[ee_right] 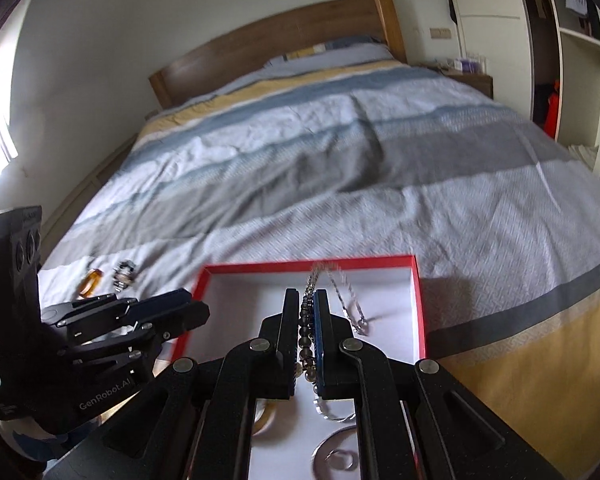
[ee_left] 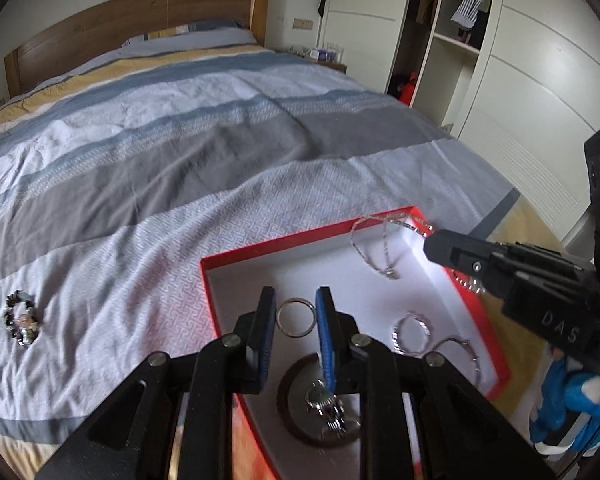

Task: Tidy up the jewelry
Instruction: 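Carry the necklace and ring over the red-rimmed box, then lower the necklace into the box with the right tool while the left releases the ring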

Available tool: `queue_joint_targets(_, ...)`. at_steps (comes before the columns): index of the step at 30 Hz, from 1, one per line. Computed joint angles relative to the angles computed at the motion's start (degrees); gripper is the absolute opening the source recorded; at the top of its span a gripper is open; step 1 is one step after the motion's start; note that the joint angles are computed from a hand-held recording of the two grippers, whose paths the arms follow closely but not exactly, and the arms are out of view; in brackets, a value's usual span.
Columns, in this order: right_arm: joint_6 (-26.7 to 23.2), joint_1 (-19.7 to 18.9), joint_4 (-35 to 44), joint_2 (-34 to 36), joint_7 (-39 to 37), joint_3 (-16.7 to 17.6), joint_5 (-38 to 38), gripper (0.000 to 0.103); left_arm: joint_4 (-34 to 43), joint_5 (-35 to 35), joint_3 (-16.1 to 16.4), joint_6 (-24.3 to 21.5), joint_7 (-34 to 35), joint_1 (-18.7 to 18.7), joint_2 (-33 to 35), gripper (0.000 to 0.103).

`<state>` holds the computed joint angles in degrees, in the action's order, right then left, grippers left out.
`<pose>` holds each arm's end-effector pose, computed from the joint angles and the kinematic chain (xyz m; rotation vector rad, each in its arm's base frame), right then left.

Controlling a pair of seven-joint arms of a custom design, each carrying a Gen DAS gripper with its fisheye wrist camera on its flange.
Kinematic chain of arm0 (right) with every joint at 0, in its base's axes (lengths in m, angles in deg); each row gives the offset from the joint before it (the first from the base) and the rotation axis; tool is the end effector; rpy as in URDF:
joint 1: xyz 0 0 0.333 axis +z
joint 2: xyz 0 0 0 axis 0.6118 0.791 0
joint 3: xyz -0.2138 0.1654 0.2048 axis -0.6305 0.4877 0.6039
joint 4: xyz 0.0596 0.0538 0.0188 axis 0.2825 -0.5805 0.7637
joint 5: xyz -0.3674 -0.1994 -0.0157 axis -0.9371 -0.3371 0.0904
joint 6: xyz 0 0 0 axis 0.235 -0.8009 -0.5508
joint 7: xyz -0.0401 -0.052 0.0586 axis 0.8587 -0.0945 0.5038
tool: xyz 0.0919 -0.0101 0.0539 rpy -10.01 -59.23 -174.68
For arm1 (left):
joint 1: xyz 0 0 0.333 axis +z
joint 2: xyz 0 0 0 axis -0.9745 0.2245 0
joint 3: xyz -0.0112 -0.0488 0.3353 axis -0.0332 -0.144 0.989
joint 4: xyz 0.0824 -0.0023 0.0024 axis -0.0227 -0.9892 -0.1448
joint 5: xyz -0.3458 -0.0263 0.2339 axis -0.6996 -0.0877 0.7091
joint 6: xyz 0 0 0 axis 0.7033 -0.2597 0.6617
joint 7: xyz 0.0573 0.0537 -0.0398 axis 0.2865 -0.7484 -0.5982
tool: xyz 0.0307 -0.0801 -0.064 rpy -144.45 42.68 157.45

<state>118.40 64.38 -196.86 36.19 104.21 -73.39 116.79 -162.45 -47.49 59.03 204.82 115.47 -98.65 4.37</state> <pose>0.4716 0.2060 0.5294 -1.9021 1.3698 -0.2419 0.4381 -0.4020 0.5250 -1.7994 1.9104 -0.8184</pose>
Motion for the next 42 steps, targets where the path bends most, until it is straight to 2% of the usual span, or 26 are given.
queue_joint_targets(6, -0.72, -1.22, 1.18, 3.61, 1.07, 0.8, -0.94, 0.007, 0.69, -0.8, 0.85, 0.18, 1.48, -0.2, 2.91, 0.019)
queue_joint_targets(16, -4.2, -5.28, 2.3, 6.65, 9.66, 3.76, -11.26, 0.007, -0.03, -1.86, 1.94, 0.92, 2.28, -0.85, 4.53, 0.019)
queue_joint_targets(21, -4.56, -5.42, 2.42, 6.99, 10.85, 4.06, -13.44, 0.007, 1.31, 0.65, 1.99, -1.67, 1.45, -1.69, 5.66, 0.019)
queue_joint_targets(30, -5.41, -5.58, 2.4, 6.42, 11.89, 4.08, -15.27, 0.008, 1.29, 0.26, 2.33, -1.62, 2.37, -2.01, 5.65, 0.02)
queue_joint_targets(33, -5.87, -5.59, 2.11, 5.82, 12.07, 3.94, -15.5, 0.011, 1.16, -0.4, 2.3, -1.39, 1.94, -2.02, 5.44, 0.02)
queue_joint_targets(34, -5.89, -5.72, 1.96, 5.58, 12.47, 3.99, -15.9, 0.015, 1.2, -0.53, 2.25, -1.62, 1.94, -2.05, 5.38, 0.02)
queue_joint_targets(35, -5.97, -5.82, 1.82, 5.3, 12.79, 3.93, -16.05, 0.019, 1.26, -0.49, 2.17, -2.06, 1.83, -2.12, 5.27, 0.021)
queue_joint_targets(38, -6.3, -5.84, 1.44, 4.52, 13.08, 3.57, -15.76, 0.02, 0.94, 0.0, 1.95, -2.74, 0.97, -2.2, 4.33, 0.03)
queue_joint_targets(42, -6.72, -5.76, 0.49, 2.66, 13.1, 3.21, -15.52, 0.02, -0.33, -0.26, 1.5, -3.2, -0.51, -1.85, 2.05, 0.032)
